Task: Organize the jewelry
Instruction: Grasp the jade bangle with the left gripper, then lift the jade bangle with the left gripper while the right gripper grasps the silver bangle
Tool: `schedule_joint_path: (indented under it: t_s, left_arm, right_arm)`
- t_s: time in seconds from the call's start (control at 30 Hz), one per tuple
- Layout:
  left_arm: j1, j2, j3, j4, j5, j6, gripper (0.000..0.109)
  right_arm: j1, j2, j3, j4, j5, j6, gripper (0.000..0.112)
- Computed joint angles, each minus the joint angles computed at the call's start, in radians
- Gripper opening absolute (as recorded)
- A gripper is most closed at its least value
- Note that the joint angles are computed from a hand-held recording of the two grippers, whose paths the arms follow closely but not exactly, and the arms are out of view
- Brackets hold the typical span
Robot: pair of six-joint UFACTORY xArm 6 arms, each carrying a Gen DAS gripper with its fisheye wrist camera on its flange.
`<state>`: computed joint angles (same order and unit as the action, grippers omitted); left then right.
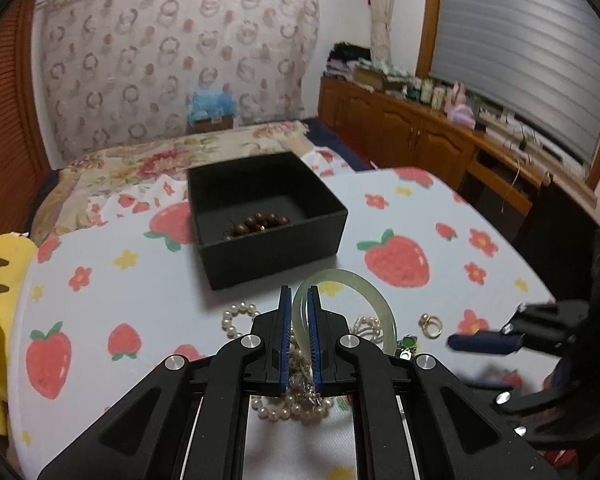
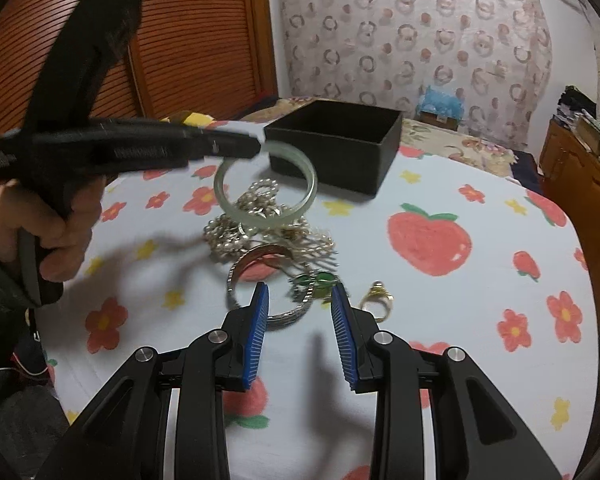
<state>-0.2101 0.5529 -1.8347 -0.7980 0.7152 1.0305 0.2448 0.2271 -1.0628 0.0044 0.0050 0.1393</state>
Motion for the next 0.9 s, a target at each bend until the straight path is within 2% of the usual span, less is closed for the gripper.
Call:
schedule_joint_path:
  t_s: [0.13,0.23,0.4,0.53,0.67,0.73,0.8,0.9]
  left_arm:
    - [0.015,-0.029,0.031,-0.048,-0.005,0.025,0.007]
    - [0.027,-0.040,0.045,-0.072,0.003,0.035,0.007]
    - [0.044,-0.050,0.072,-0.095,0.006,0.049,0.007]
    - [0.052,-0.044,0.070,-0.096,0.011,0.041,0.007]
    - [0.061,-0.042,0.066,-0.100,0.014,0.039,0.007]
    - [0.066,-0.039,0.063,-0.105,0.017,0.040,0.007]
    - [0.071,-0.038,0.063,-0.111,0.020,0.044,0.007]
    - [0.074,-0.038,0.062,-0.113,0.024,0.044,0.007]
  right_arm:
    - [0.018,0.022,-0.030,0.052,0.030,-0.043,0.036]
    - [0.020,0.033,-0.046,-0.009,0.042,0.016,0.035]
    - [0.052,0.046,-0.076,0.093,0.060,-0.098,0.034]
    - [0.053,0.064,-0.110,0.020,0.098,-0.064,0.034]
    - [0.042,0.086,-0.162,-0.094,0.182,-0.011,0.033]
    - [0.044,0.091,-0.178,-0.019,0.221,-0.104,0.027]
    - [0.044,0.093,-0.184,-0.048,0.239,-0.103,0.024]
    - [0.051,0.092,-0.193,0.011,0.268,-0.176,0.006]
